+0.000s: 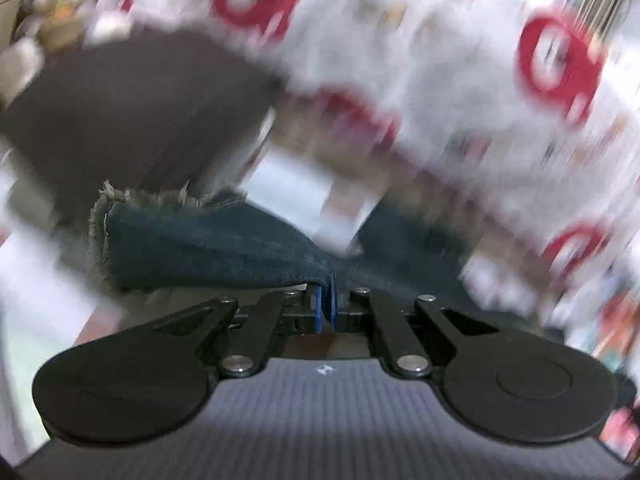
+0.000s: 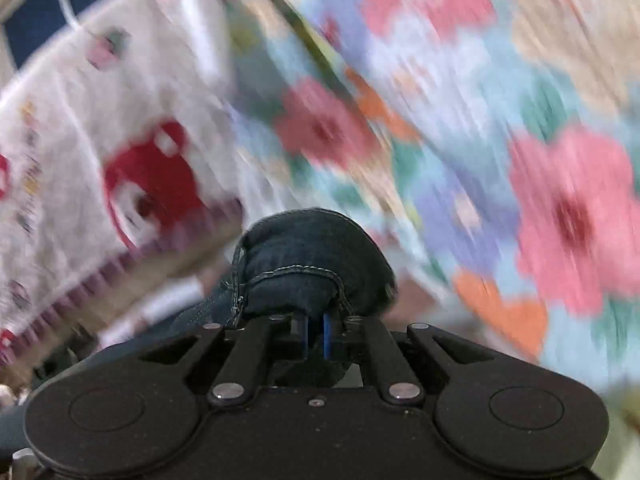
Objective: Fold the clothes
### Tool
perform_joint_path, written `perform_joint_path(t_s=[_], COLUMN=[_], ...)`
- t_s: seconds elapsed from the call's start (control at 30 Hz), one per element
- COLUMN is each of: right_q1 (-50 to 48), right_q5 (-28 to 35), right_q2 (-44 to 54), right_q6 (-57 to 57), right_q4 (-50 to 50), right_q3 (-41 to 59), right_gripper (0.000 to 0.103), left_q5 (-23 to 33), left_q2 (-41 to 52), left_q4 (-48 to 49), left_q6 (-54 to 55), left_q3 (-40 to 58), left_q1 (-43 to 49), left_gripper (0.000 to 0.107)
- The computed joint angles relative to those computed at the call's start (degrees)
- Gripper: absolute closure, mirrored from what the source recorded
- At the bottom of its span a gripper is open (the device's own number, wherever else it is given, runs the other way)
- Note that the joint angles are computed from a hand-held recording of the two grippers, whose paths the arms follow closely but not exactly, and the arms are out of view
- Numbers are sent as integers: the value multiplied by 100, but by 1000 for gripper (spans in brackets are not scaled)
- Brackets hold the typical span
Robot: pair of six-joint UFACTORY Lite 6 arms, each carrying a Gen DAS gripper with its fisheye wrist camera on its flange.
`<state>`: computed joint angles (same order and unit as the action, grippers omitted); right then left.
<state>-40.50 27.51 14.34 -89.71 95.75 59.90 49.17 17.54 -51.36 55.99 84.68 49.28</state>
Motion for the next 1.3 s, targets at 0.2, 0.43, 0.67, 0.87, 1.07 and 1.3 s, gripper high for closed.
perform_joint_path(t_s=[0.2,0.43,0.67,0.87,1.07,1.3], right_q1=[-134,-403,173,307,1110,4404], right_q5=[251,661,-823,-1338,123,1545], right_q2=[294,-631,-452,-1542,-3040,994], right_q6=[-461,-528,-2778,-1115,383,1718], right_q4=[408,207,1853,643,-1235,-628], right_q3=[-219,-808,-1938,-2371,-2741,666], right_gripper=[96,96,96,74,73,63], left_q5=[-146,688,183,66,-43,-271], left_q2=[-283,-558,-835,-571,-467,375], left_q4=[570,423,1896,2043,1953,1472], left_q6=[139,42,-125,-228,-348,-1025], left_q3=[-525,918,-429,-473,-539,98], left_q1=[-12,72,-32,-3,-34,10], left_gripper=[104,104,103,103,102,92])
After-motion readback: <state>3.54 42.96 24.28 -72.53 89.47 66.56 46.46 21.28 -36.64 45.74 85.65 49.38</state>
